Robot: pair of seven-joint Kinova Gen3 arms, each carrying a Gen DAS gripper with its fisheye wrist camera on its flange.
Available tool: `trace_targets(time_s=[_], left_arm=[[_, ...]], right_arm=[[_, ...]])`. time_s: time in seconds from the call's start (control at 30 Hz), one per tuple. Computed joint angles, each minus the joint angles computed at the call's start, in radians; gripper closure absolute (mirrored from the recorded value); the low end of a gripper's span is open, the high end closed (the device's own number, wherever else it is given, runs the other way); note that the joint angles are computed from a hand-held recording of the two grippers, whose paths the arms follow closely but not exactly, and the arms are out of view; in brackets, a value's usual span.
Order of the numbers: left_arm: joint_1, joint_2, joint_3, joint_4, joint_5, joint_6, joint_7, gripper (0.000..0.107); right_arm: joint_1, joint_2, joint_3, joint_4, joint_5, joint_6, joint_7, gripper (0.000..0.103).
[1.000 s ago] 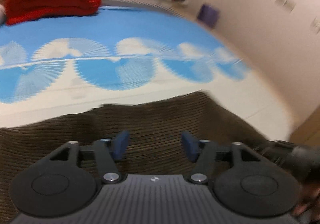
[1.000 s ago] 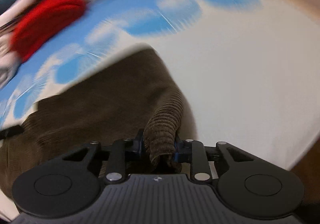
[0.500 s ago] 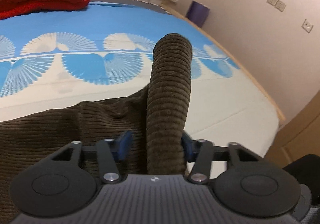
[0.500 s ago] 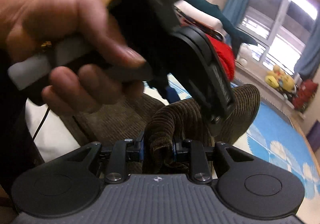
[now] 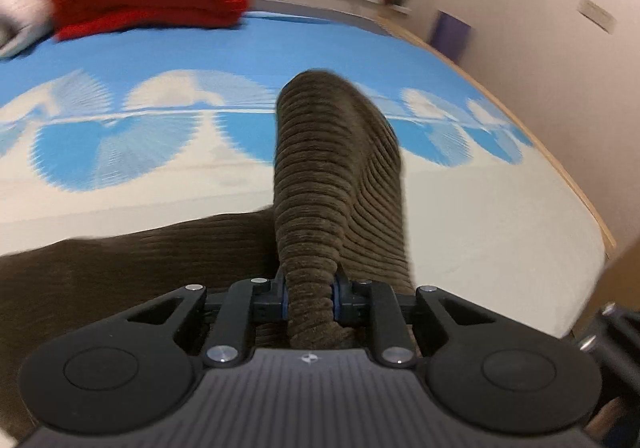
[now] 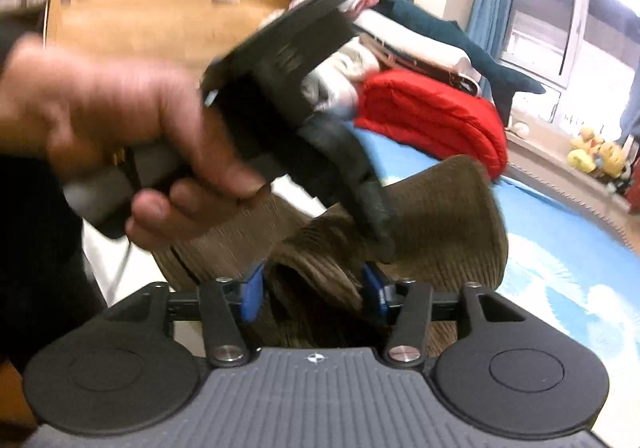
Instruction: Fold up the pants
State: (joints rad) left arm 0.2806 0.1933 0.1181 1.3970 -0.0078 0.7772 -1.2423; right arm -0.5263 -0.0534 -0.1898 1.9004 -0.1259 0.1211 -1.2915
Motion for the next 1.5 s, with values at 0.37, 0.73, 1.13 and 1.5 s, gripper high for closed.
trace_targets(time_s=[0.37,0.73,1.13,1.5], left_arm=[[-0.219,-0.209,-0.114,0.168,-0.091,0.071,0.146,0.089],[-0.528,-0.12,-0.1,0.131,0.249,0.22,-0.021,0.024],[-0.376,-0.026,-0.137,0.057,0.156,0.255,0.078,0.037],[-0.282,0.135,-0.031,-0.154,0.305,0.233,0.05,0.064]], right_arm=[[-0.221,0.182,0.299,-0.245,-0.018,0.26,-0.38,0.039],[0.124,0.429,-0.101,-0.495,-0.065,0.497,-0.586,0.033],[0.34,0.616,-0.543,-0.67,0.365,0.56,-0.88,0.068],[0.558,0.665,-0.804,-0.982,0.586,0.975,-0.759,0.084]])
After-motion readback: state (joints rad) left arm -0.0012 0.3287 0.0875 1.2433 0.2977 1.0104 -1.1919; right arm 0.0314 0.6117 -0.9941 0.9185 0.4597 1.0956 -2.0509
